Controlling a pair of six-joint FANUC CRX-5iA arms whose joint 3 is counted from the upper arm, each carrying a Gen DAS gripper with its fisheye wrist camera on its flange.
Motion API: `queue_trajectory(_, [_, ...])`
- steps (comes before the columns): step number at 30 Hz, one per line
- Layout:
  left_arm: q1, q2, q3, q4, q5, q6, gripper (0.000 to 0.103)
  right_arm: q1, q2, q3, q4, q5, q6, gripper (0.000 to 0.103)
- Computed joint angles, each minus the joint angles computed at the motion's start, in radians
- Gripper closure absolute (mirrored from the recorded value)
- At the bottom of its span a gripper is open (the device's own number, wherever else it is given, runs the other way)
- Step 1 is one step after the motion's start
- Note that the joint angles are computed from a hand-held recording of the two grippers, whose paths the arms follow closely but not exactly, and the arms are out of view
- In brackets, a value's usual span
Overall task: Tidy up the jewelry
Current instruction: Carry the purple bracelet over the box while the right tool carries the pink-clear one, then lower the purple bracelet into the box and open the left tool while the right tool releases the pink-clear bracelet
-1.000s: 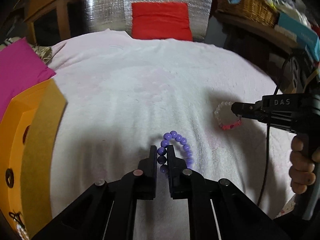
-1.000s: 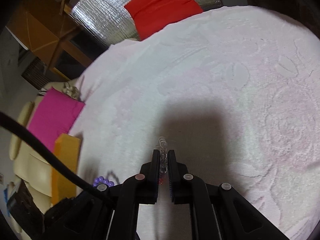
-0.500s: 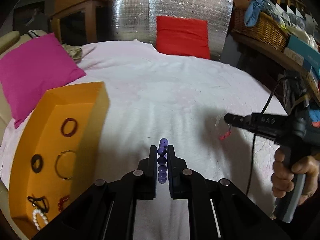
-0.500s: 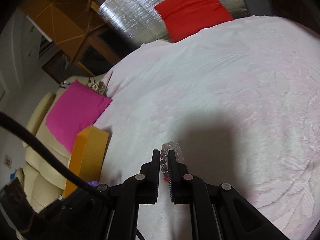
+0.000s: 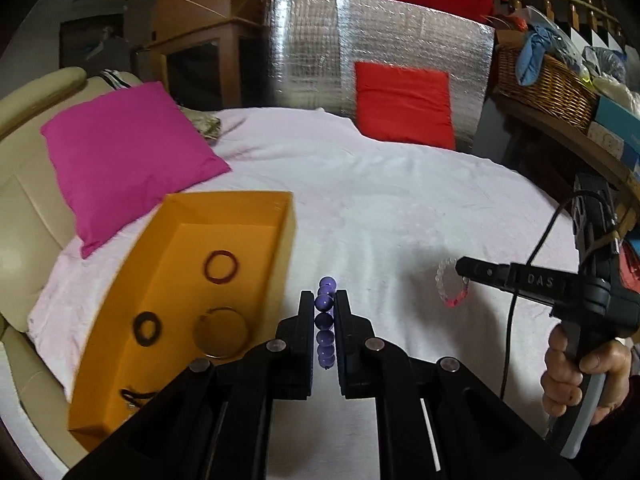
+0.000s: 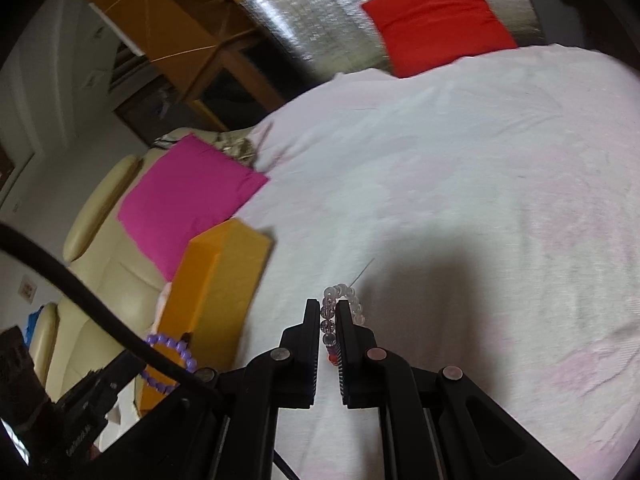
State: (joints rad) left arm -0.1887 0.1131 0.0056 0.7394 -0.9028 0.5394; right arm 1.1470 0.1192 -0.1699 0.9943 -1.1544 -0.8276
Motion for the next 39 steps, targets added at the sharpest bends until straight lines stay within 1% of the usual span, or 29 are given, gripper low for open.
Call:
queue_trajectory(8, [0.031,0.004,0.022,-0.043,0.053,0.028,0.093,-0.022,0.082,0.086,0.042,0.07,0.122,0.094])
queue_trajectory(11, [0.037,0.009,0.032,-0.072,0.072,0.043,0.093,-0.029,0.097,0.098,0.054,0.096,0.137,0.094])
queue_trajectory(16, [0.051,0.032,0.06,-0.108,0.079,0.068,0.093,-0.051,0.118,0.108,0.091,0.151,0.144,0.094])
queue_trajectory(21, [0.061,0.054,0.091,-0.142,0.076,0.1,0.093,-0.091,0.118,0.084,0.182,0.273,0.083,0.094])
queue_trajectory(24, [0.06,0.067,0.107,-0.17,0.084,0.124,0.093,-0.128,0.107,0.052,0.274,0.369,-0.007,0.094])
queue_trajectory(28, [0.066,0.097,0.149,-0.214,0.083,0.178,0.093,-0.197,0.106,0.024,0.436,0.496,-0.161,0.094])
queue_trajectory(30, [0.07,0.114,0.173,-0.242,0.084,0.21,0.093,-0.227,0.118,0.035,0.478,0.547,-0.19,0.094])
queue_trajectory(35, [0.083,0.155,0.232,-0.303,0.068,0.279,0.093,-0.29,0.172,0.094,0.512,0.648,-0.194,0.094])
queue_trajectory(37, [0.085,0.171,0.253,-0.323,0.049,0.303,0.093,-0.297,0.197,0.122,0.49,0.663,-0.159,0.094])
queue_trajectory(39, [0.084,0.184,0.266,-0.344,0.04,0.321,0.093,-0.292,0.225,0.159,0.432,0.653,-0.094,0.094])
